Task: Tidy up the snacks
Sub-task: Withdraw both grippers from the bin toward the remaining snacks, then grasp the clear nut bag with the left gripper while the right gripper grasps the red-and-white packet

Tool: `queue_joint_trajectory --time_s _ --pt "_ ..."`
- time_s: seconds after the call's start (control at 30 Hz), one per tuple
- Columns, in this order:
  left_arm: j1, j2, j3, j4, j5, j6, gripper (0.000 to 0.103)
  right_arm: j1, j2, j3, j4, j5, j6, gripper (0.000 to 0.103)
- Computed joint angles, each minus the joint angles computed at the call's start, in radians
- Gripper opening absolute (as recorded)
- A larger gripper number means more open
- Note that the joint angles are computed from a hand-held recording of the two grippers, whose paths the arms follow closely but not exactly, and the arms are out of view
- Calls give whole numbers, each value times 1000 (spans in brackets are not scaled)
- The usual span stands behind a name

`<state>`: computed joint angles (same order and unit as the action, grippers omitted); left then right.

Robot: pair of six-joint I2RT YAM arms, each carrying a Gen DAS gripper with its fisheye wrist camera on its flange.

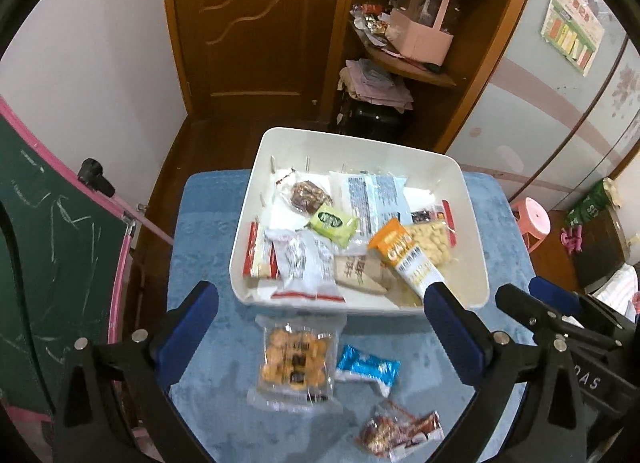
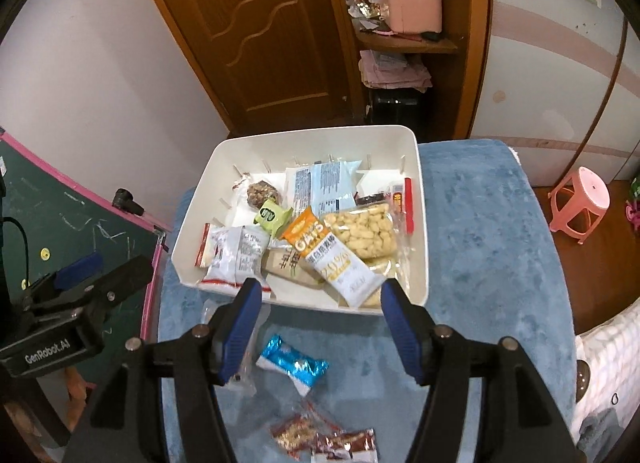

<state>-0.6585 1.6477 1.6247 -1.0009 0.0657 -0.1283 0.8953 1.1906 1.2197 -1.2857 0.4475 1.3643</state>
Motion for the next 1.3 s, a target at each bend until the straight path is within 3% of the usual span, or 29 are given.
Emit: queue_joint_trajectory --time_s 0.37,0.63,0.83,0.93,1.3 --pt "-118 -267 -215 -39 -74 -84 102 297 -51 12 -171 65 226 63" --pt "-294 -344 -441 17 -55 -97 102 492 -107 -156 -158 24 426 63" --pt "-343 -312 -606 118 -26 -99 102 617 -93 -333 -35 -32 519 63" --pt "-342 -272 -672 162 -12 -102 102 650 -57 -417 88 -73 520 63" --pt "-337 -149 -723 254 24 -69 99 663 61 -639 549 -162 478 64"
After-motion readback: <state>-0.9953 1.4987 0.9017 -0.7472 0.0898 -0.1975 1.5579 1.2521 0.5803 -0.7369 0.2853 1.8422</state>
